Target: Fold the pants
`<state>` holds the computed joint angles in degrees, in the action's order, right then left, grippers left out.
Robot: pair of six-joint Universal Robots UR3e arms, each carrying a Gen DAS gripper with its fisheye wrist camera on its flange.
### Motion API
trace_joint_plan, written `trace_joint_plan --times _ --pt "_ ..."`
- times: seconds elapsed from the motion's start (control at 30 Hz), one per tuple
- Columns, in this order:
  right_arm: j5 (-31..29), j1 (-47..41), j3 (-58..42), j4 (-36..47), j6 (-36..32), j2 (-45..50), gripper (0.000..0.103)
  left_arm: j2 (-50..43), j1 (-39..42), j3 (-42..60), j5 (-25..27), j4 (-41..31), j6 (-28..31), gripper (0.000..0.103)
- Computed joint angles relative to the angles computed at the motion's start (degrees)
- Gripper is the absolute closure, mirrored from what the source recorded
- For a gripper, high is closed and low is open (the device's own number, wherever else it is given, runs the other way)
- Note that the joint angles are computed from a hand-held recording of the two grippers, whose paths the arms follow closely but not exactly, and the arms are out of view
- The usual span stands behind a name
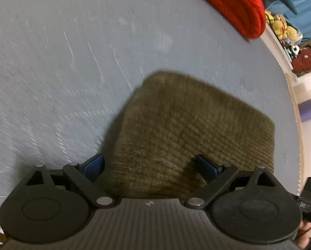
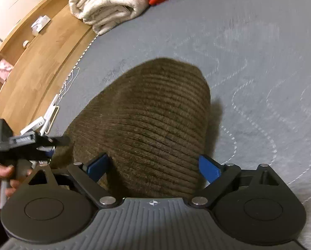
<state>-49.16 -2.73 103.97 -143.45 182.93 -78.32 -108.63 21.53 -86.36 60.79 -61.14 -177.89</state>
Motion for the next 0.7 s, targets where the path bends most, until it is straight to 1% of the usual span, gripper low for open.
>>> trace_joint_plan --times 0.03,0.13,0.2,0.23,0.27,0.3,0.33,0.37,0.4,0.43,0.5,0.57,0.63,0.7 --pt "0.3 0.3 -0.2 -0.4 0.7 1.2 0.005 -0.2 0.4 -1.5 -0.9 0.6 0.5 0.006" --pt "0.5 1.2 -1.6 -1.6 1.7 4.4 0.004 -2.1 1.8 -1.9 -4.3 0.9 2.3 0.007" --pt "0.2 1.7 -1.1 -3.7 1.9 5.1 0.008 -1.8 2.1 -2.8 -5.0 1.8 4.2 0.010" --pt "0.3 1.9 -1.0 -4.5 2.0 5.3 0.017 -1.6 1.8 -3.2 -4.5 2.8 4.9 0.013" --pt "-0.2 2.3 -1.0 -5.5 2.3 5.4 0.029 -1.2 1.5 -3.6 -4.2 3.5 5.2 0.017" --pt "-0.9 2.7 -1.0 -6.2 2.7 5.3 0.035 -0.6 1.2 -3.8 -3.7 4.0 5.4 0.021" --pt "-0.9 2.7 -0.6 -6.7 2.7 4.8 0.048 0.5 0.2 -5.1 -3.0 5.3 4.9 0.023" --pt "-0.7 2.7 -0.2 -7.5 2.8 4.6 0.056 1.1 -0.3 -5.5 -2.4 6.2 4.8 0.027" --pt "-0.5 2.5 0.7 -8.6 3.2 3.8 0.059 1.5 -0.9 -5.9 -2.0 7.2 4.8 0.031" --pt "0.0 2.1 1.7 -9.3 3.5 2.7 0.062 1.7 -2.7 -7.2 -1.6 9.8 3.0 0.033" --pt "2.0 0.6 3.8 -9.7 2.4 -0.1 0.065 2.4 -3.3 -7.9 -3.3 11.7 2.2 0.043" --pt "4.6 -1.7 5.8 -10.0 1.1 -3.5 0.065 2.0 -5.2 -7.3 -5.4 14.3 0.8 0.045" --pt "6.4 -4.7 7.1 -10.4 0.5 -6.8 0.065 0.8 -7.8 -6.0 -6.9 17.8 -1.9 0.047" --pt "8.1 -9.3 9.7 -10.3 -1.9 -11.0 0.065 -1.3 -11.5 -3.5 -7.4 22.5 -6.2 0.047"
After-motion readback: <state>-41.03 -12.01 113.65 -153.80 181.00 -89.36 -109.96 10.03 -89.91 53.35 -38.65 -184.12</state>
